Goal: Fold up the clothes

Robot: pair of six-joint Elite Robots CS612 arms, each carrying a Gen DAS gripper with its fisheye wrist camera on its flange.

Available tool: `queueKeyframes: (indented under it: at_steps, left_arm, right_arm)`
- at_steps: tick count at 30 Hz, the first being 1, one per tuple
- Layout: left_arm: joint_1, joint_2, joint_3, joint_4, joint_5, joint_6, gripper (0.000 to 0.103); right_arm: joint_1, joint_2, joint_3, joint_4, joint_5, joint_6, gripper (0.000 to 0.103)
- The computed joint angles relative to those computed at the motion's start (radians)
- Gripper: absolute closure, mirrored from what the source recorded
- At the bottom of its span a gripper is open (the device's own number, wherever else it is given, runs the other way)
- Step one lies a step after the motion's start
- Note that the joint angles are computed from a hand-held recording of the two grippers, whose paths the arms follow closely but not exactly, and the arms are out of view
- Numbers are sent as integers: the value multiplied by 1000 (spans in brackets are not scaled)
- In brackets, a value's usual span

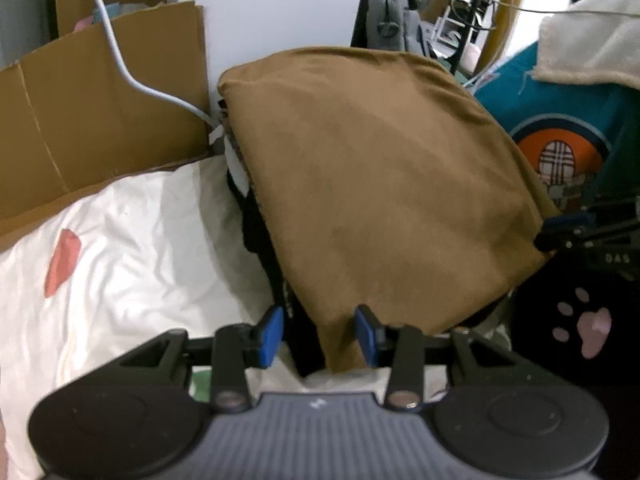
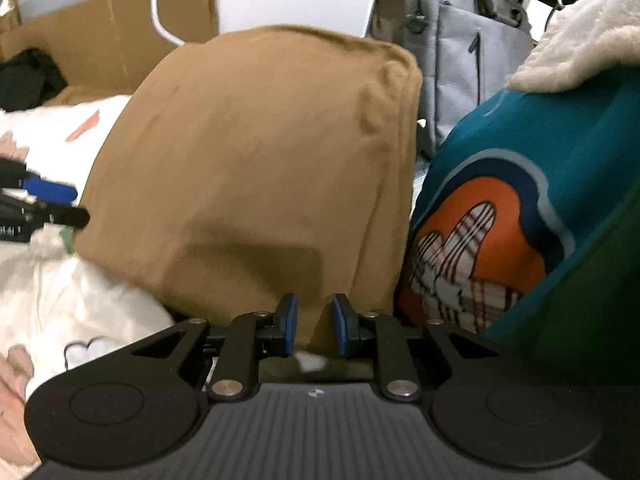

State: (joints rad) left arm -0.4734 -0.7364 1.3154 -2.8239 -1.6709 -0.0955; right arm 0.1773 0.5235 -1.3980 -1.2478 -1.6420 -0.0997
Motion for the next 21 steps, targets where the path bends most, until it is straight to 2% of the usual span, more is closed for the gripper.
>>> queueKeyframes:
  at_steps: [4,8,11,17,21]
  left_arm:
    - [5,-9,2,-21,-12,-6,60]
    - [1,-7,-12,-24,-21,-12,60]
    - [-6,-5,-23,-7,-19,5,61]
    - [-11,19,-60,-23,-39,1,61]
    - [-16,41,-90,-25,-44,-20,61]
  right_arm:
    - [11,-1,-12,-23,13,0,79]
    - [22,-5,-7,-57,21,-10,69]
    - [34,-10,10,-81,4,-6,65]
    - [52,-22,59,-147,-28,10,64]
    - [55,-22,74,-171,-23,21,58]
